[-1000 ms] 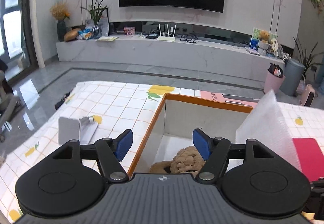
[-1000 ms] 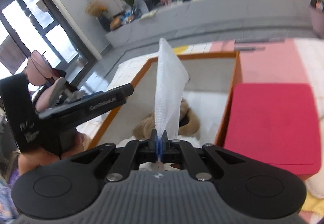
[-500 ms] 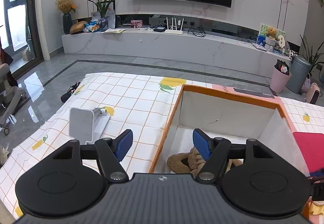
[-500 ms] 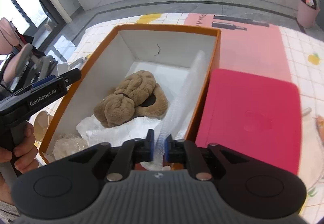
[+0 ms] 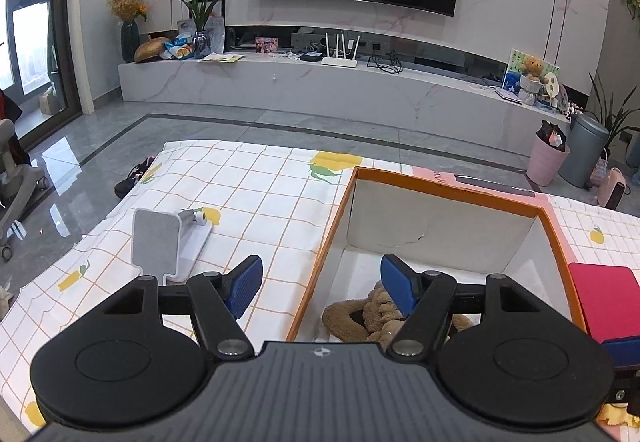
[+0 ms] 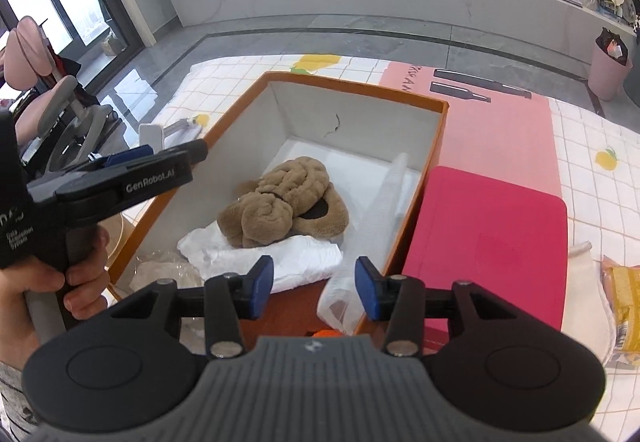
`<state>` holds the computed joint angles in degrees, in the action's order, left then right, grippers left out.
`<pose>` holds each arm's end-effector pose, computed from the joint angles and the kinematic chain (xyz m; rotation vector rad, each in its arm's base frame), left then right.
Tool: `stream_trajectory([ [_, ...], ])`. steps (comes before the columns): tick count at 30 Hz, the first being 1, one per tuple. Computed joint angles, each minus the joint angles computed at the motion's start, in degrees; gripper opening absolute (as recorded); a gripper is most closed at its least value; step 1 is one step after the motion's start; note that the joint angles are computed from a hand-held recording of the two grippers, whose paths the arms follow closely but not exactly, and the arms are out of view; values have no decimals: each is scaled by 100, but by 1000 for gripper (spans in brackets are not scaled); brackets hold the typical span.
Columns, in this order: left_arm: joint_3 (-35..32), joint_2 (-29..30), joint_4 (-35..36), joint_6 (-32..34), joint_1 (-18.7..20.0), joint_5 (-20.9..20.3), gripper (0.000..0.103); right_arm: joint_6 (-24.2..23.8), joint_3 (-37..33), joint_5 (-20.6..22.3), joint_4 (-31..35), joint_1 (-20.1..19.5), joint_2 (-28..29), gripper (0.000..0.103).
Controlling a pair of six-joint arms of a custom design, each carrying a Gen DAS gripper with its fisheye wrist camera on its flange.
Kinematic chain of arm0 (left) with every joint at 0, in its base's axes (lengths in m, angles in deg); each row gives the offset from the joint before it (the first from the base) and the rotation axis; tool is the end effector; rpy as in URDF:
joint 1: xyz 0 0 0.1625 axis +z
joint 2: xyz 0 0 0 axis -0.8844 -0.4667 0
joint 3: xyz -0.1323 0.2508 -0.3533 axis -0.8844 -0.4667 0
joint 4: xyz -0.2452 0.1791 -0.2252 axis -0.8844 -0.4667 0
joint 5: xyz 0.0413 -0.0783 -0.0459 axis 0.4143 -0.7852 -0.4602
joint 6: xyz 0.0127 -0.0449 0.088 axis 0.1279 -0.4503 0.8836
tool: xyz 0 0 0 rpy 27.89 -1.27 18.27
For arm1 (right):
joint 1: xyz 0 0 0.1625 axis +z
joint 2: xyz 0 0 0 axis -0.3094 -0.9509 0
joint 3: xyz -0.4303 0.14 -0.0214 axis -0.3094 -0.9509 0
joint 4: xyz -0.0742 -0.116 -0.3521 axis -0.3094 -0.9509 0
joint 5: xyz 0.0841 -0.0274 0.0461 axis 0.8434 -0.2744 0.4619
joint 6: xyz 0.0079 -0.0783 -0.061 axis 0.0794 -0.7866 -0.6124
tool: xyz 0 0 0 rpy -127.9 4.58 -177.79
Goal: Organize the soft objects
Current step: 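Move both grippers back toward the pink crocheted item and yellow packet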
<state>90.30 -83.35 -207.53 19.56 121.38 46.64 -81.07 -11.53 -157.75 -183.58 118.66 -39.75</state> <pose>-0.1965 -0.7437 0.1799 0.3404 2.1636 -1.1131 0.2366 -0.7577 0.2072 0.5848 -2.5620 0.5852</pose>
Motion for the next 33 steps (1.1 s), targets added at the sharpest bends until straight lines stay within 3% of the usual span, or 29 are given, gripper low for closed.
stream_trajectory([
  [3, 31, -36, 36, 22, -4, -79, 81, -28, 78, -27, -112, 30, -20, 46],
  [7, 117, -105, 104, 29, -29, -180, 82, 79, 179, -172, -343, 78, -32, 56],
  [21, 670, -433, -128, 243, -395, -178, 83, 181, 1008, -448, -1489, 233, -579, 61],
  [33, 1024, -381, -739, 1016, -904, -387, 84, -46, 2187, -1076, -2818, -83, -1432, 62],
])
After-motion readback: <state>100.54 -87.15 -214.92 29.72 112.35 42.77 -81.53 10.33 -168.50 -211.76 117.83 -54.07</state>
